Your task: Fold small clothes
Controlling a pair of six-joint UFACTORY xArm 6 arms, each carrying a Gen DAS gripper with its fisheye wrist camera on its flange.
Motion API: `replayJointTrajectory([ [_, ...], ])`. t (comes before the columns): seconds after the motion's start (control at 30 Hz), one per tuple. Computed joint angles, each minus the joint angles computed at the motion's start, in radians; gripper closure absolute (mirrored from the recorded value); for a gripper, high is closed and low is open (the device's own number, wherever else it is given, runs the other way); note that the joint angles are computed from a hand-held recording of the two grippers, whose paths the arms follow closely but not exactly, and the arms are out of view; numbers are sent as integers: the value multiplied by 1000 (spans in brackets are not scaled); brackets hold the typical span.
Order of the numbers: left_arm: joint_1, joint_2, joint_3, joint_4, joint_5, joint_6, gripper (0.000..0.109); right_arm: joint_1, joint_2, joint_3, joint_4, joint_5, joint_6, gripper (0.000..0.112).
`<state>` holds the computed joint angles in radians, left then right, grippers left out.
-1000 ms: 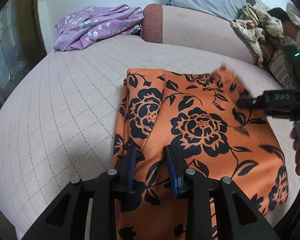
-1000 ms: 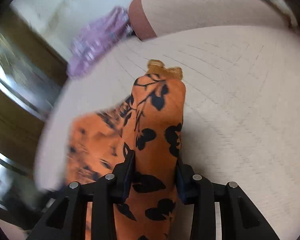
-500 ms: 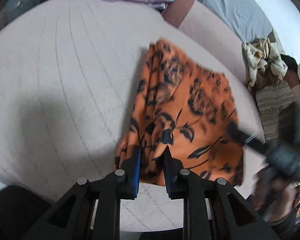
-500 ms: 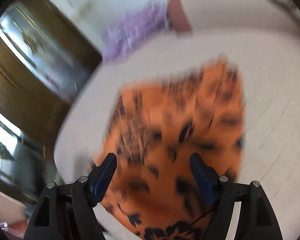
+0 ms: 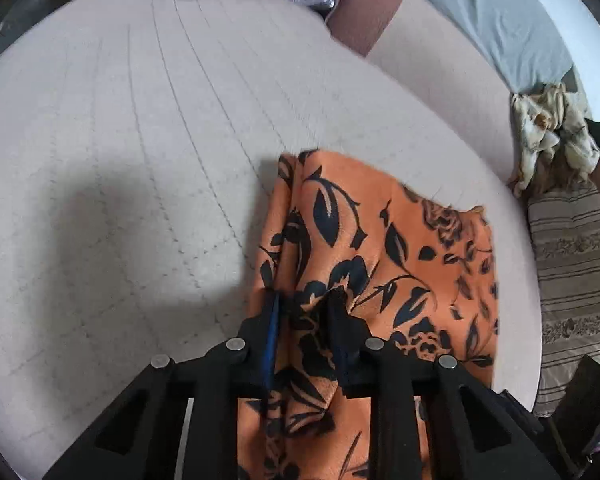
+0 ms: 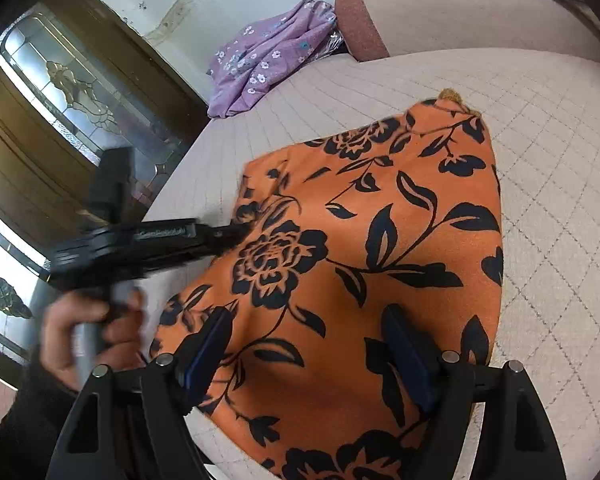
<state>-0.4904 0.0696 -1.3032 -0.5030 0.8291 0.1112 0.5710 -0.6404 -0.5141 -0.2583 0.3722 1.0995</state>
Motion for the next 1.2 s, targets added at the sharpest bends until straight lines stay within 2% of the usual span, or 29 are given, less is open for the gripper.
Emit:
replayJointTrajectory([
  [0.03, -9, -31, 27, 37, -30, -20, 79, -2, -6, 8, 4, -8, -3, 32],
  [0.1, -43, -108, 97, 218, -103, -111, 44, -10, -10, 26, 3, -39, 1, 31],
  [0.2, -76, -215, 203, 384, -189, -177, 34, -12, 10, 19, -24, -52, 20, 28],
  [0.3, -96, -272, 249, 479, -185, -224, 33, 1, 14, -4, -69, -10, 70, 28],
  [0.57, -107, -351, 311, 517, -166, -251, 33, 58, -101, 18, -173, 73, 239, 28],
  [0.8, -134, -412, 344, 599, -151, -300, 33, 106, -200, 61, -253, 122, 368, 29],
  [1.0, -150, -435, 351, 656, -155, -329, 32, 127, -250, 96, -284, 141, 439, 28],
  [1.2, -148, -426, 343, 638, -148, -319, 32, 121, -286, 123, -285, 142, 459, 28],
])
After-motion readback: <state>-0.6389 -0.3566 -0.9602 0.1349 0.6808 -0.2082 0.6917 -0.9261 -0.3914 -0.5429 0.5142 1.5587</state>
